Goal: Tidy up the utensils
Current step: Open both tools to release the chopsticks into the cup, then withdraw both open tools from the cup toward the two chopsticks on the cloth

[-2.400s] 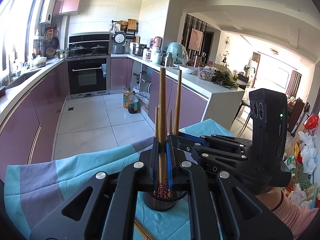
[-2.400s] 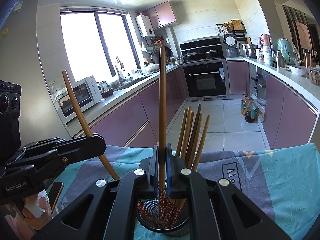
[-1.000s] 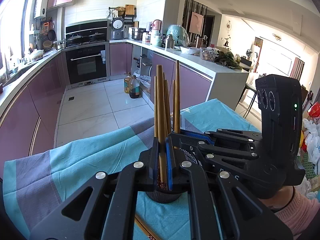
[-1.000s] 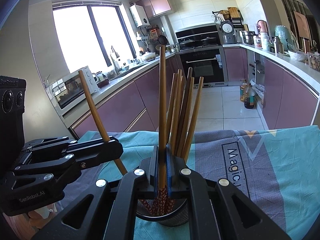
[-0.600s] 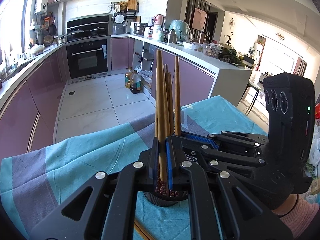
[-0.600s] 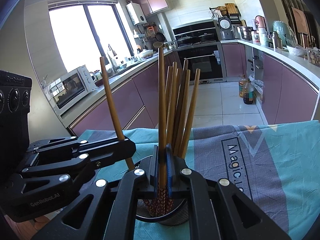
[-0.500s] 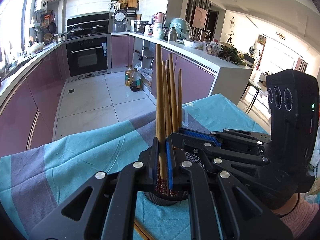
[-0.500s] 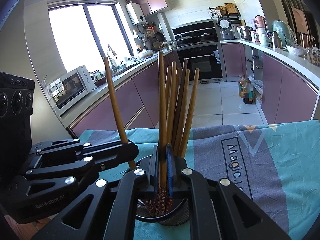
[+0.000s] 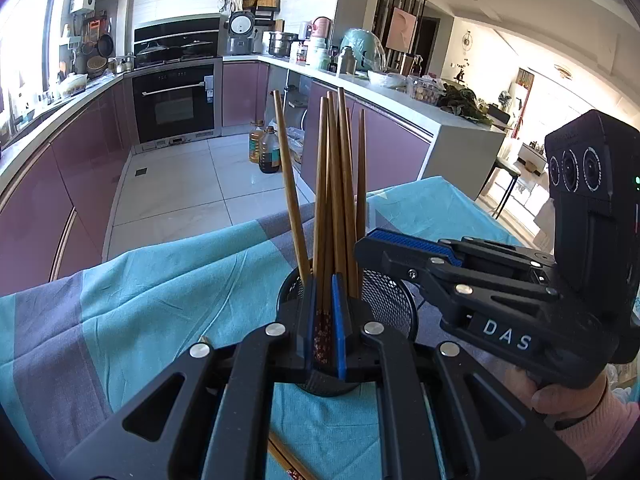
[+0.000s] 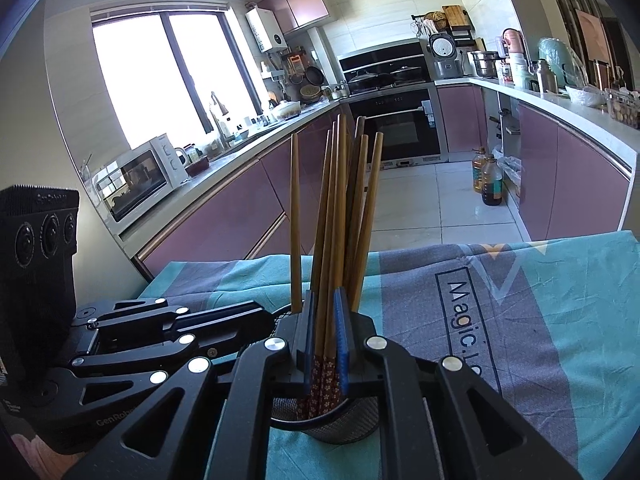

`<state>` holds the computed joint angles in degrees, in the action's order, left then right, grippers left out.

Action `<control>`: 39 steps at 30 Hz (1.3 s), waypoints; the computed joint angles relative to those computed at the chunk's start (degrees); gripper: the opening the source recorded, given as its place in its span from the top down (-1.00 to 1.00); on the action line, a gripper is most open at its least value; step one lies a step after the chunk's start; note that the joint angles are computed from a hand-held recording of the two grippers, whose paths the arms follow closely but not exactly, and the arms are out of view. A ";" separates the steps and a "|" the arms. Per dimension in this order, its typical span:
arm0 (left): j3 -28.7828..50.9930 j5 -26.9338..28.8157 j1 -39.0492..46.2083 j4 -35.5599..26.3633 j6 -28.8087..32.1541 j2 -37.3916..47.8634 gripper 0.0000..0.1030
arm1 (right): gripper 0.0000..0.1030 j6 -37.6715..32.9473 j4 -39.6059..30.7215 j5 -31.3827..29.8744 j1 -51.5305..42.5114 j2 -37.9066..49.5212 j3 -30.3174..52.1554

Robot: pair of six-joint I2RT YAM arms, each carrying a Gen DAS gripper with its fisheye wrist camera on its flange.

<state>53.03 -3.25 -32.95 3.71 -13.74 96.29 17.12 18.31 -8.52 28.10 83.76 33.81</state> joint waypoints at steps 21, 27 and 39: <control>-30.32 -13.45 -1.78 7.94 -3.38 -25.29 -0.11 | 0.13 -4.39 -2.46 -0.17 10.91 -9.90 -11.78; -32.39 -11.35 -1.86 10.50 -6.89 -17.34 -0.11 | 0.12 -0.68 0.93 -1.25 11.74 -3.40 -12.29; -27.45 -7.78 -1.74 14.01 -8.77 -2.21 -0.09 | 0.06 2.21 3.80 -0.28 13.14 0.71 -13.91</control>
<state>25.58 -11.03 -34.69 17.72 -22.51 94.07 19.33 22.11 -8.81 41.24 84.46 19.90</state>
